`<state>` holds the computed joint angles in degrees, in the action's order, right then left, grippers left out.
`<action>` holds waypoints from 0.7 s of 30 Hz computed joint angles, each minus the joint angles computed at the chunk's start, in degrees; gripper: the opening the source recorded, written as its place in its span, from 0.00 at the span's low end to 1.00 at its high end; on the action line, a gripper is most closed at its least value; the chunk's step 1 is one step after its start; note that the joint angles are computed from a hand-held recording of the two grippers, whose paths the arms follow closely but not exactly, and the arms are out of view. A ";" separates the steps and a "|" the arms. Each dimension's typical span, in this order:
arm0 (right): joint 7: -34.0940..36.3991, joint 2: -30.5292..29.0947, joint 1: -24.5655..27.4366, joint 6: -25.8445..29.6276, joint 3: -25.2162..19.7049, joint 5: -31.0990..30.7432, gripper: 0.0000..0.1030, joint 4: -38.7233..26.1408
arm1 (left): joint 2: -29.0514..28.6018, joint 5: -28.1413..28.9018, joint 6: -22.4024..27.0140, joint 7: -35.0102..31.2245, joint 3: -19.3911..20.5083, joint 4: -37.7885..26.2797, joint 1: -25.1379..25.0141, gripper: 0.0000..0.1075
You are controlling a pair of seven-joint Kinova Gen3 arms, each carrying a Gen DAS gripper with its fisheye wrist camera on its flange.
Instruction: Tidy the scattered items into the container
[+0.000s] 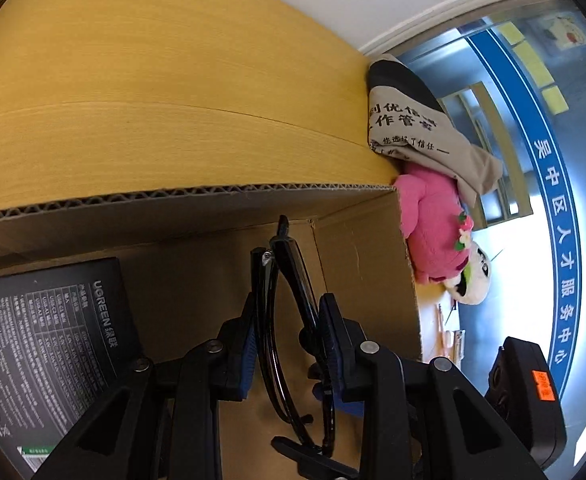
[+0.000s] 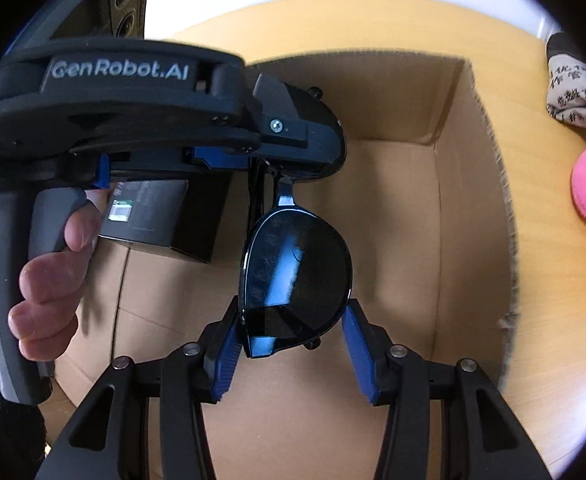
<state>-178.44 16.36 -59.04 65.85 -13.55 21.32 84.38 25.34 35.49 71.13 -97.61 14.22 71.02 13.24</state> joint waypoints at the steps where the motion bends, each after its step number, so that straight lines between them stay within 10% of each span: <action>1: 0.02 0.41 0.07 0.00 0.00 -0.23 0.45 -0.05 | 0.19 -1.16 0.22 0.56 -0.19 -0.70 0.83 0.28; 11: -0.46 1.51 -1.26 2.12 0.45 0.38 0.47 -1.03 | -0.51 -7.80 -1.52 4.20 -1.17 -1.19 4.61 0.31; 21: -5.30 1.05 -6.18 7.65 0.45 5.51 0.64 -3.87 | -8.93 -4.72 -3.79 3.08 -1.35 2.15 1.33 0.65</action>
<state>-183.74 17.42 -65.22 73.51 -13.10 26.83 80.50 16.40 30.77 67.35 -94.53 12.87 73.17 14.57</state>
